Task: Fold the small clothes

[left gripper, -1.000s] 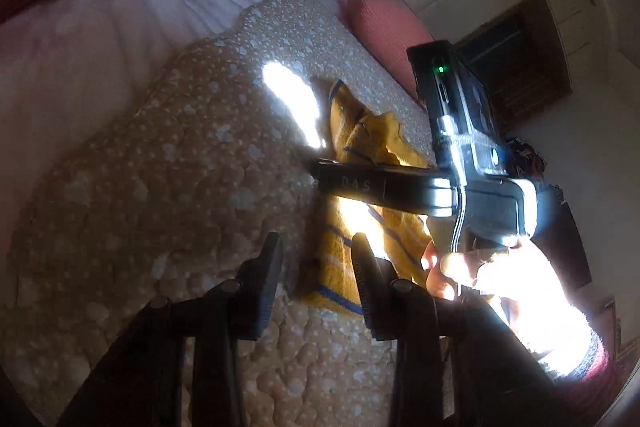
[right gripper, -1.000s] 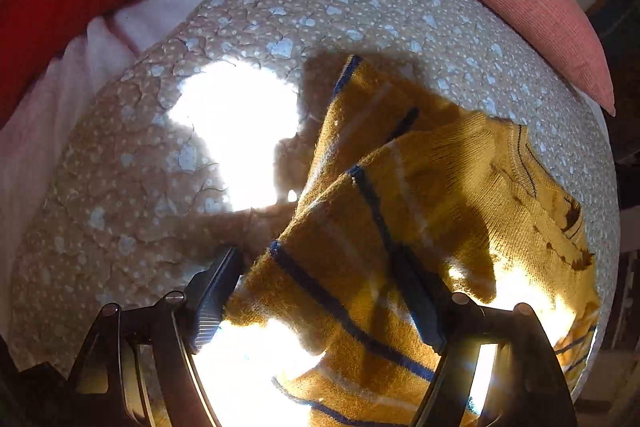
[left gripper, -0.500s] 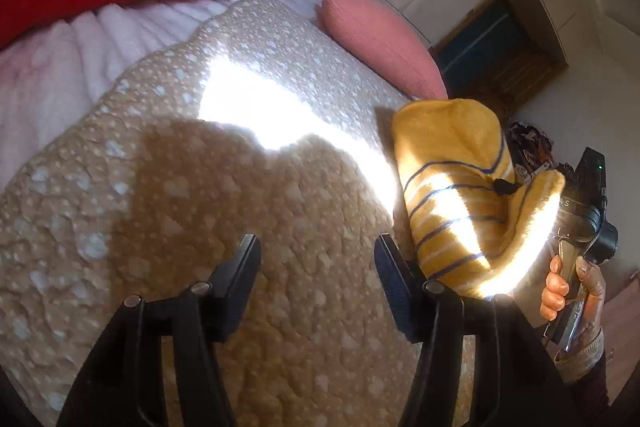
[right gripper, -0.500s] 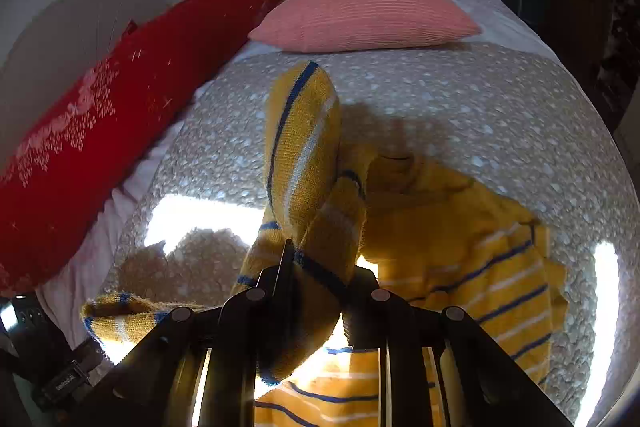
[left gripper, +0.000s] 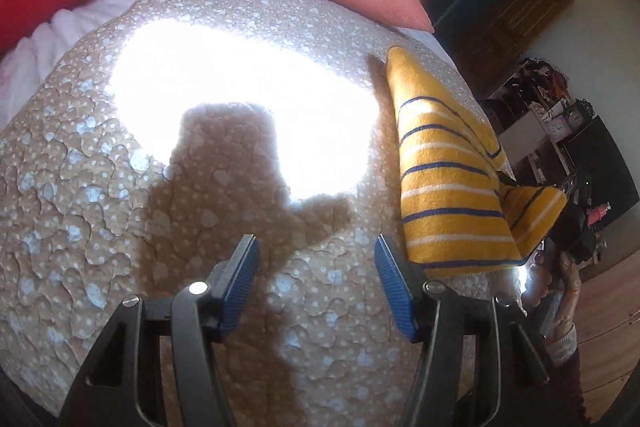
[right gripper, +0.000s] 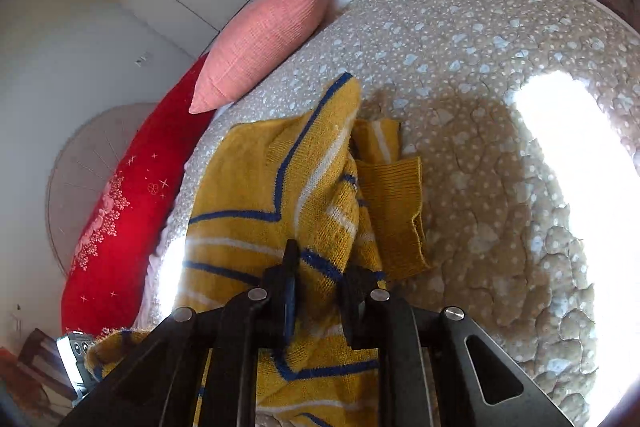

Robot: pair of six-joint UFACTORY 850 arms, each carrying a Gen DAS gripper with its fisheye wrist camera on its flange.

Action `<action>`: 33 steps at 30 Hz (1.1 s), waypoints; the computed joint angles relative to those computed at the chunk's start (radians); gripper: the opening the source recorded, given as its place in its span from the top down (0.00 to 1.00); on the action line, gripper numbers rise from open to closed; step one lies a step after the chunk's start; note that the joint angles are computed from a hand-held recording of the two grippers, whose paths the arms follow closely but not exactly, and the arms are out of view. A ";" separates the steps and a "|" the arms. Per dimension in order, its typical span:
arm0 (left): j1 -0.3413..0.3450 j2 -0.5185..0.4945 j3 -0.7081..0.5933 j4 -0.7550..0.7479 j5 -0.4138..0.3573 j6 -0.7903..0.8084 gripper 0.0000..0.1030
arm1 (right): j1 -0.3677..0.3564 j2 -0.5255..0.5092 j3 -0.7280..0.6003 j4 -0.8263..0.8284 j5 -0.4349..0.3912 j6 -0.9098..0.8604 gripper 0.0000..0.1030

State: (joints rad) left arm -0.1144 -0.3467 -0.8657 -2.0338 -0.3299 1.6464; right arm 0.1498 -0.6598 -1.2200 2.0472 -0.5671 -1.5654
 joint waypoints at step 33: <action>-0.075 -0.265 -0.400 0.370 -0.018 -0.394 0.16 | -0.051 -0.012 0.094 0.205 -0.132 -0.200 0.59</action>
